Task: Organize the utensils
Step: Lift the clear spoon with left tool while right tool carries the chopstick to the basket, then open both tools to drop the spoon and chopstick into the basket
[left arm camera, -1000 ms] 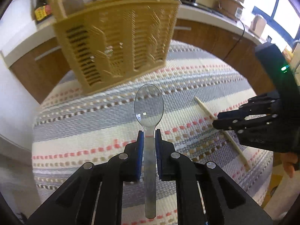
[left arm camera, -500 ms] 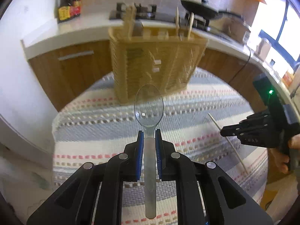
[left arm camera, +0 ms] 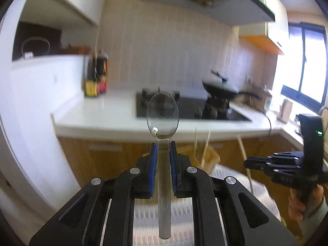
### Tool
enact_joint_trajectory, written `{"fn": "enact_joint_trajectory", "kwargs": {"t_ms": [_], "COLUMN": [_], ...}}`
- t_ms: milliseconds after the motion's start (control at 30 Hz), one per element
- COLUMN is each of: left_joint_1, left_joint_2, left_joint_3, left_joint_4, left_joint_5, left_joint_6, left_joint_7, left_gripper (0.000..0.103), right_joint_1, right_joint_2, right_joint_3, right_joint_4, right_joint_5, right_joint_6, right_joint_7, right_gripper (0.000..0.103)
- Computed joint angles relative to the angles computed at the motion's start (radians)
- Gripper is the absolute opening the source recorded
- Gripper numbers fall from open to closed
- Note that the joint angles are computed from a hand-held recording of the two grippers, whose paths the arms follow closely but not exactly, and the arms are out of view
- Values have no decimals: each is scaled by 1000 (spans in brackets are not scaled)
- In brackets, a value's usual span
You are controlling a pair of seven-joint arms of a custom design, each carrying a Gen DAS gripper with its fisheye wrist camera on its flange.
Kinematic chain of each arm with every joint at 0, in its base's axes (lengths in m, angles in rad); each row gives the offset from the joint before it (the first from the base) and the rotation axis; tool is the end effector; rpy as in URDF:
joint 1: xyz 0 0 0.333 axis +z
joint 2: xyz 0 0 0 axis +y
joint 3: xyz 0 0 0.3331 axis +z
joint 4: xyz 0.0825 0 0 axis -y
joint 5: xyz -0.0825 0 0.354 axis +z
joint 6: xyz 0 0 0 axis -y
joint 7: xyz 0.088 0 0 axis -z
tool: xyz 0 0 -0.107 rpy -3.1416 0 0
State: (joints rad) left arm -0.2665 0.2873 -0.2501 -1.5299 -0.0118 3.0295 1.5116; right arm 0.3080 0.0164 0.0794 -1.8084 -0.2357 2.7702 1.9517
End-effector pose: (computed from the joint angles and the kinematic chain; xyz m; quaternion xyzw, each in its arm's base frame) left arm 0.5936 -0.3012 0.6723 -0.4568 0.6799 -0.5176 0.2472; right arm 0.5420 0.2315 0.6632 -0.6821 0.5680 -0.2570 0.3822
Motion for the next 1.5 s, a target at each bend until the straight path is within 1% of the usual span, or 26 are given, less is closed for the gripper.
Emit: {"fn": "enact_joint_trajectory", "kwargs": {"t_ms": [67, 133, 167, 200, 233, 300, 333, 367, 400, 433, 500, 567, 667, 700, 767, 800, 833, 867, 933, 967, 1100, 1167, 1300, 1400, 1433, 1500], "left_joint_1": [-60, -125, -129, -107, -64, 8, 28, 27, 6, 2, 27, 54, 56, 51, 30, 15, -8, -16, -18, -26, -74, -70, -40, 2, 14, 53], "left_joint_2": [41, 74, 98, 118, 147, 205, 237, 260, 288, 314, 361, 402, 469, 494, 533, 555, 579, 596, 644, 661, 718, 703, 656, 608, 596, 563], "left_joint_3": [71, 155, 161, 133, 70, -40, -77, -80, -55, -57, -114, -180, -217, -223, -203, -186, -150, -143, -175, -169, -89, -91, -136, -192, -208, -258], "left_joint_4": [62, 112, 142, 165, 189, 237, 269, 297, 333, 366, 412, 449, 528, 560, 622, 652, 692, 720, 790, 815, 915, 873, 760, 660, 638, 570], "left_joint_5": [57, 116, 133, 137, 97, 60, 49, 43, 37, 35, 35, 32, 21, 13, -4, -8, -11, -15, -33, -46, -63, -72, -84, -86, -85, -83], "left_joint_6": [32, 58, 77, 92, 128, 173, 186, 189, 189, 185, 177, 168, 150, 144, 128, 127, 113, 99, 54, 46, 2, 24, 77, 110, 117, 135], "left_joint_7": [-76, -172, -201, -207, -166, -118, -101, -96, -102, -97, -63, -18, 33, 46, 56, 61, 55, 61, 95, 99, 78, 94, 139, 182, 194, 221], "left_gripper": [10, 10, 10, 10, 10, 10, 10, 10, 10, 10, 10, 10, 10, 10, 10, 10, 10, 10, 10, 10, 11, 11, 11, 11, 11, 17], "right_joint_1": [-3, -3, 2, 15, 26, 36, 51, 68, 75, 87, 92, 109, 108, 110, 92, 93, 98, 94, 91, 99, 96, 82, 76, 67, 63, 45], "right_joint_2": [11, 33, 48, 62, 71, 103, 122, 131, 147, 165, 180, 199, 227, 241, 265, 280, 288, 299, 316, 321, 336, 342, 338, 308, 299, 281], "right_joint_3": [-5, -18, -32, -58, -84, -119, -144, -168, -189, -214, -232, -268, -298, -309, -303, -308, -312, -309, -313, -324, -320, -301, -283, -255, -243, -215], "right_joint_4": [16, 37, 54, 77, 88, 128, 157, 180, 202, 227, 253, 284, 321, 340, 362, 376, 385, 393, 404, 409, 419, 419, 407, 365, 351, 320], "right_joint_5": [-23, -90, -163, -276, -376, -493, -555, -612, -660, -708, -745, -835, -934, -978, -1000, -1014, -1032, -1040, -1061, -1094, -1203, -1223, -1348, -1440, -1448, -1435], "right_joint_6": [76, 139, 170, 191, 212, 252, 265, 263, 271, 270, 272, 270, 285, 286, 298, 289, 271, 265, 271, 266, 249, 252, 243, 235, 227, 239], "right_joint_7": [17, 68, 123, 218, 303, 410, 481, 548, 610, 688, 763, 898, 1046, 1103, 1144, 1166, 1184, 1187, 1216, 1252, 1343, 1346, 1442, 1512, 1507, 1462], "right_gripper": [5, 5, 5, 5, 5, 5, 5, 5, 5, 5, 5, 4, 5, 5, 5, 5, 5, 5, 5, 5, 5, 5, 5, 5, 5, 5]}}
